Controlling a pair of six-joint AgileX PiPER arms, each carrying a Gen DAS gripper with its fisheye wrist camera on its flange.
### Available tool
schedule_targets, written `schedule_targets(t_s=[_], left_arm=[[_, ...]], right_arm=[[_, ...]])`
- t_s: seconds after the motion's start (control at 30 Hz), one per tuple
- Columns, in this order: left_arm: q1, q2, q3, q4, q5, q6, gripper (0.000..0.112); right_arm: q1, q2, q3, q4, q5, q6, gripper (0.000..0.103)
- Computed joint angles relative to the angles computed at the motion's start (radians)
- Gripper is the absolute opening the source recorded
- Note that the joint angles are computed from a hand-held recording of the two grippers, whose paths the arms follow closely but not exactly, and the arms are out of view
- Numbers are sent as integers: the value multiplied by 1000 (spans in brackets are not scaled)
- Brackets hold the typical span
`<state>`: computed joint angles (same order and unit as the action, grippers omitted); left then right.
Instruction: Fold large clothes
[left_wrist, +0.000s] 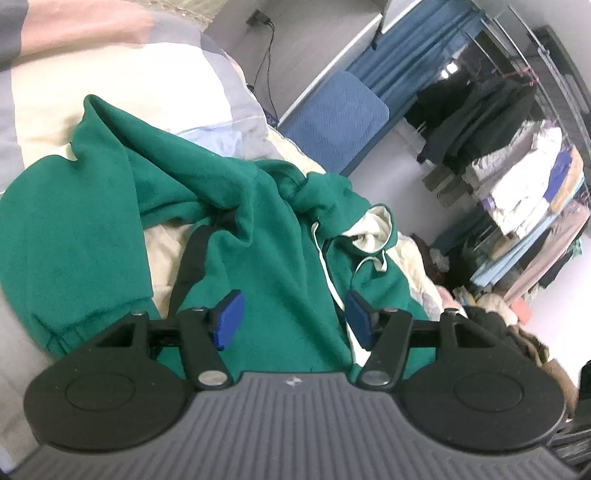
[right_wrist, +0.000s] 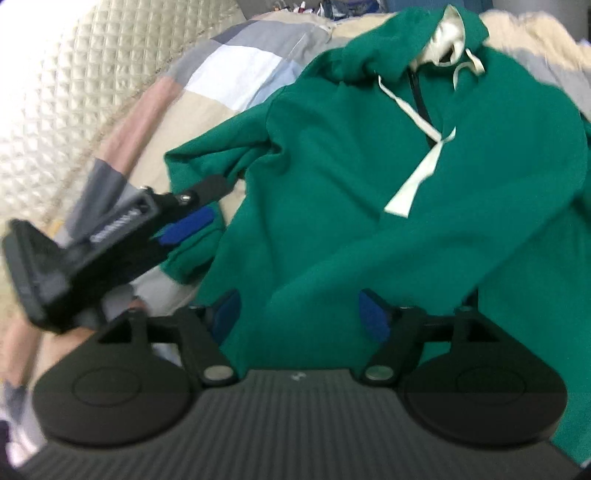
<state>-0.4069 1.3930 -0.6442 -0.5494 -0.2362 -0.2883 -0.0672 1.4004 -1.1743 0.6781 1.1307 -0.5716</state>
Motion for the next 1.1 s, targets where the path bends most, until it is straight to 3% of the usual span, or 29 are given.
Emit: schedule_targets(t_s=[0.1, 0.2, 0.33, 0.4, 0.57, 0.7, 0.83, 0.93, 1.0, 1.03, 1.1], left_arm=[[-26, 5, -11, -130, 5, 137, 66], [-38, 18, -17, -74, 10, 75, 66], [-83, 61, -45, -149, 5, 173, 66], [-95, 83, -60, -146, 7, 185, 66], [-102, 137, -90, -86, 12, 153, 66], [-89, 187, -116, 55, 9, 26, 66], [-67, 234, -135, 235, -9, -152, 66], [-62, 266, -149, 268, -15, -172, 66], [-55, 278, -155, 323, -18, -226, 66], [-52, 281, -154, 365, -25, -268, 66], [-52, 280, -145, 418, -53, -314, 66]], right_arm=[[-91, -23, -28, 55, 51, -63, 76], [-194, -7, -74, 125, 35, -107, 76], [-263, 139, -187, 156, -79, -49, 76], [-257, 224, -234, 110, -176, 5, 76], [-298, 421, -355, 48, -251, 207, 77], [-301, 518, -419, 65, -322, 174, 77], [-323, 698, -601, 172, -227, 149, 78], [-321, 823, -753, 238, -162, 134, 76], [-305, 855, -813, 230, -171, 96, 50], [-296, 866, -845, 215, -176, 94, 25], [-298, 881, -899, 265, -185, 37, 16]])
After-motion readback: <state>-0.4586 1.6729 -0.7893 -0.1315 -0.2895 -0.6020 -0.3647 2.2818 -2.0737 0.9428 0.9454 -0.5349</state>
